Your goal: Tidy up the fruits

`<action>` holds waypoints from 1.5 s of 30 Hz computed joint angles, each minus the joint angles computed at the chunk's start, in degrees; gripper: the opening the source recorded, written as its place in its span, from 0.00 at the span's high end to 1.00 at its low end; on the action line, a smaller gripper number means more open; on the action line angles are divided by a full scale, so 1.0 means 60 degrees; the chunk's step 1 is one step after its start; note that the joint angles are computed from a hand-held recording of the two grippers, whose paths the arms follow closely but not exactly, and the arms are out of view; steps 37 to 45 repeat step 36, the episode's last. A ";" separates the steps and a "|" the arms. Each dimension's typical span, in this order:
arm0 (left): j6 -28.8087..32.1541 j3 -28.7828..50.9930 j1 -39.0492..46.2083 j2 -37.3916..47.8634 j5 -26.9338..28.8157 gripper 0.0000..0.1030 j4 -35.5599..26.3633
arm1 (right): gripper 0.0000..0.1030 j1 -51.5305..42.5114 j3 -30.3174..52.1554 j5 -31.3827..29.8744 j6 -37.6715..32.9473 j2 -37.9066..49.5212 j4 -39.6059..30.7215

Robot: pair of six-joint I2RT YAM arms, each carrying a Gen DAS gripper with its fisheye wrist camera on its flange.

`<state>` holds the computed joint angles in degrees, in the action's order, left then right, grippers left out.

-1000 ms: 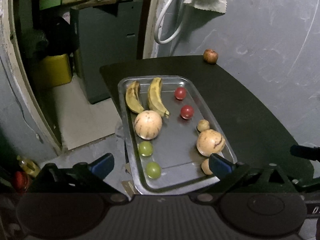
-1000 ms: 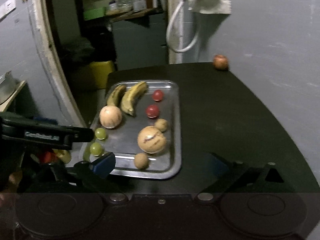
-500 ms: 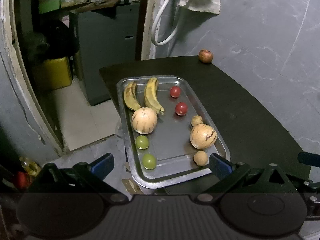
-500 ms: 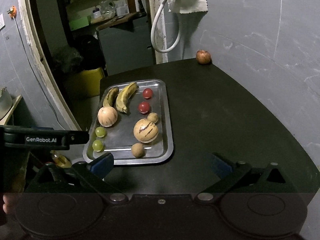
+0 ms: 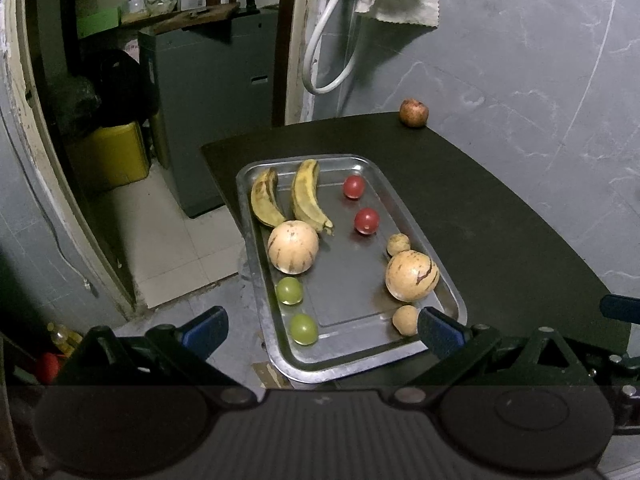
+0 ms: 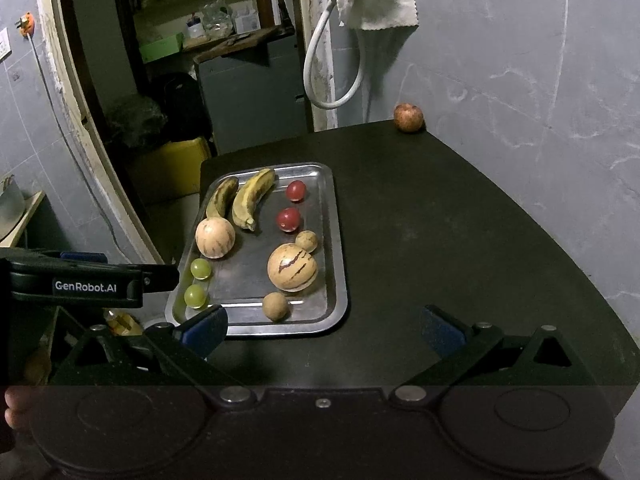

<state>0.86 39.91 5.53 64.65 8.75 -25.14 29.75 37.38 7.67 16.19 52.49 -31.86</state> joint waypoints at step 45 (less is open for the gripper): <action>-0.0351 -0.0281 -0.0028 -0.0175 0.0038 0.00 0.0549 | 0.01 -0.0265 -0.0107 -0.0242 -0.0199 0.0186 0.0258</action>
